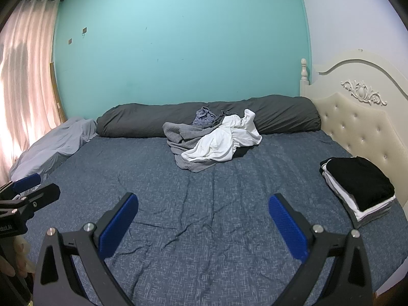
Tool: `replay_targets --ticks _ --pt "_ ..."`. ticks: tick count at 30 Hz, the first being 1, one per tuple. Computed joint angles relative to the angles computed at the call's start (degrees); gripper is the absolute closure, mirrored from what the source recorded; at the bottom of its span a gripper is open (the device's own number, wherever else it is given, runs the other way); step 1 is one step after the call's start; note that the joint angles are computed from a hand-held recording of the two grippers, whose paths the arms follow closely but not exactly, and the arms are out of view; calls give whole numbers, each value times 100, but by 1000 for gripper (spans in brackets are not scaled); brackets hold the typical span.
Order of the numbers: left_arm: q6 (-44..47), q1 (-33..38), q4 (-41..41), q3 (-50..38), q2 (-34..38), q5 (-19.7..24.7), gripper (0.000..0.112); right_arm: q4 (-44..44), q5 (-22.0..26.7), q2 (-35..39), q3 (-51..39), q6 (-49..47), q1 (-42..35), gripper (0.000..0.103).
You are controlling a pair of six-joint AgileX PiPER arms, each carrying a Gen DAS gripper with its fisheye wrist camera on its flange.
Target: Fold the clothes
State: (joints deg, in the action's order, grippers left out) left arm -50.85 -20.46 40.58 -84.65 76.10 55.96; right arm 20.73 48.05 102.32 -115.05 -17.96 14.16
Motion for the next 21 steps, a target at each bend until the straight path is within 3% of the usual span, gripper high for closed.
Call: replay_targets --ticks 21 --pt "69 29 -61 55 -25 -79 10 -73 16 30 -47 81 8 0"
